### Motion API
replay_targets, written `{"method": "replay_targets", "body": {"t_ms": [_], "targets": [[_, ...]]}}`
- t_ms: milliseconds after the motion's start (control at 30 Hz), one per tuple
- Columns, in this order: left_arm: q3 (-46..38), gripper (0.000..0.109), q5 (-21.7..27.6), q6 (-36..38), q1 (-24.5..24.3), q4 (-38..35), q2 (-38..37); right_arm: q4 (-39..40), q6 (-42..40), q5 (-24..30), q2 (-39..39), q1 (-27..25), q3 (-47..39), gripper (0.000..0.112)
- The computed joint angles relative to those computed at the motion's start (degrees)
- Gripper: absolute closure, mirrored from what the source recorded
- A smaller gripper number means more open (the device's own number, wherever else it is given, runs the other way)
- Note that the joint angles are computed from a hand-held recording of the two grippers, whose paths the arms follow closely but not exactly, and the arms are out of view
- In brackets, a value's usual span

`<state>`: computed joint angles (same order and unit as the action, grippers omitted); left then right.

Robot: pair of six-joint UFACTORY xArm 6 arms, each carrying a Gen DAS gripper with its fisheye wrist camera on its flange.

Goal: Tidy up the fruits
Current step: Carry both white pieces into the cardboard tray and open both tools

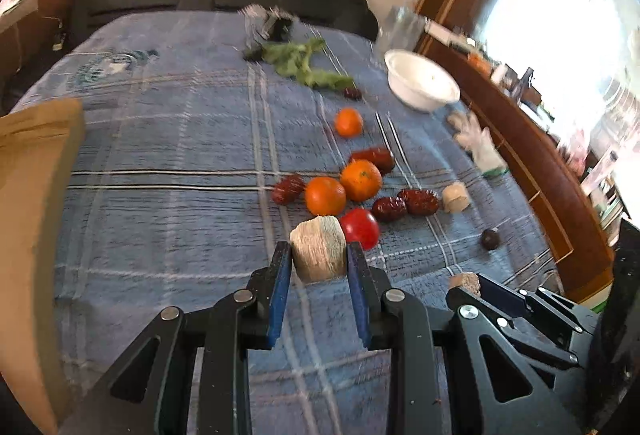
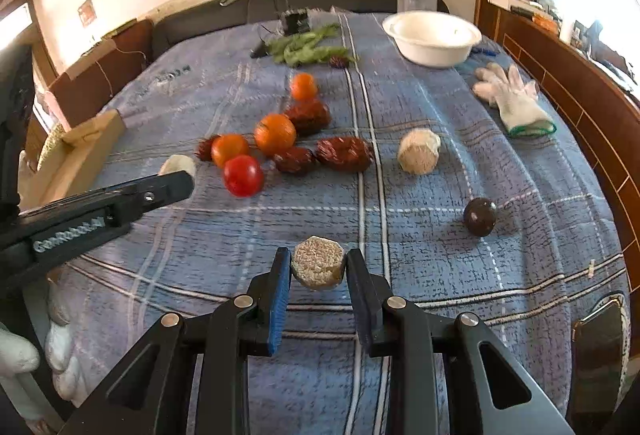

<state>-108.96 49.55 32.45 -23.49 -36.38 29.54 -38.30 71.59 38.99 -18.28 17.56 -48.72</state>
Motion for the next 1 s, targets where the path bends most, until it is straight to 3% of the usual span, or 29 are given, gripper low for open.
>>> {"method": "replay_targets", "body": {"t_ms": [200,300,400,567,833,1000], "targets": [[5.8,0.082,-1.1,0.7,6.6,-3.3,-6.0,-0.4,-1.2,-0.9,1.3,3.4,-4.8,0.082],[7.4,0.081,-2.9,-0.6,10.4,-2.5,-7.6,1.3,-3.9,-4.0,5.2,4.9,-9.4,0.081],[8.6,0.081,-5.9,-2.9,14.0,1.4,-8.4,5.9,-10.0,-7.8,11.6,6.6,-16.3,0.081],[8.7,0.081,-9.1,-8.9,18.9,11.0,-7.0,20.0,-25.5,-12.1,25.8,9.8,-31.1,0.081],[3.8,0.081,-4.8,-12.6,22.6,14.6,-1.8,30.2,-39.9,-4.1,48.0,13.7,-57.9,0.081],[3.8,0.081,-5.4,-12.8,23.0,15.4,-1.1,31.8,-41.5,-0.2,54.2,13.9,-65.0,0.081]]}}
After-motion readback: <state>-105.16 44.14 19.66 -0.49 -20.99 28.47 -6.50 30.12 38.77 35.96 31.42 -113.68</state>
